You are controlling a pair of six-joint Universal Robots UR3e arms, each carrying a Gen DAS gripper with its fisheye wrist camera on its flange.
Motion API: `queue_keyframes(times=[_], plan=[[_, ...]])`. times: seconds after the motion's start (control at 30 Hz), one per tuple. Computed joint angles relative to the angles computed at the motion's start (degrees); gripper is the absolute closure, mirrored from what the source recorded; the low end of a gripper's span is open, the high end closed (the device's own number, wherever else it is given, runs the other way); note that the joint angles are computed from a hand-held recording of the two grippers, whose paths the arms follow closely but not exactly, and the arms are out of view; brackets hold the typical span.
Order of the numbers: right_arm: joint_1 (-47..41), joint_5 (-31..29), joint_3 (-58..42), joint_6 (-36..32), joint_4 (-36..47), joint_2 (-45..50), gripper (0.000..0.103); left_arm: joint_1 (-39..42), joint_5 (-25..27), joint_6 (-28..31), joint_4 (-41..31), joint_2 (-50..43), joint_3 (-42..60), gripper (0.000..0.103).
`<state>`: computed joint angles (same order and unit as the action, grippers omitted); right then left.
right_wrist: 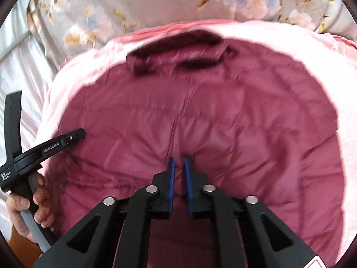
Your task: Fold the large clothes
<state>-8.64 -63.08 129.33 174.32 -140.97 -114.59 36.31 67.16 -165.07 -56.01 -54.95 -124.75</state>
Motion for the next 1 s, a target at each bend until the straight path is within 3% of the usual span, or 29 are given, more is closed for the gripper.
queue_keyframes(times=[0.07, 0.2, 0.37, 0.6, 0.7, 0.73, 0.77, 0.8, 1.0], plan=[[-3.7, 3.9, -3.1, 0.4, 2.1, -0.3, 0.071, 1.8, -3.9, -1.2, -3.5, -0.4, 4.3, 0.058], [-6.8, 9.2, -11.1, 4.8, 1.5, 7.2, 0.064, -3.5, -6.2, -9.1, -3.3, -11.7, 17.8, 0.046], [-4.9, 9.4, -22.1, 13.3, -3.5, 22.0, 0.063, -11.8, -2.1, -19.8, 1.9, -30.4, 32.5, 0.045], [-1.3, 8.7, -34.1, 23.4, -6.2, 40.3, 0.061, -16.5, -0.5, -25.1, -4.1, -49.4, 47.7, 0.046], [-0.1, 8.0, -35.9, 24.2, -6.3, 43.8, 0.068, -17.1, 0.2, -25.3, -5.1, -51.5, 48.9, 0.061], [0.3, 7.9, -35.9, 23.4, -6.9, 44.1, 0.082, -17.3, 0.7, -24.5, -6.3, -52.0, 49.7, 0.077], [0.7, 7.1, -35.8, 22.3, -7.0, 43.9, 0.09, -17.3, 0.6, -23.9, -6.9, -52.2, 50.0, 0.086], [1.1, 6.1, -35.0, 21.4, -8.2, 43.2, 0.09, -17.1, 0.5, -22.7, -7.7, -52.2, 50.1, 0.099], [3.4, -0.5, -32.1, 13.0, -10.2, 39.0, 0.094, -16.5, 3.5, -15.1, -5.8, -46.9, 43.5, 0.103]])
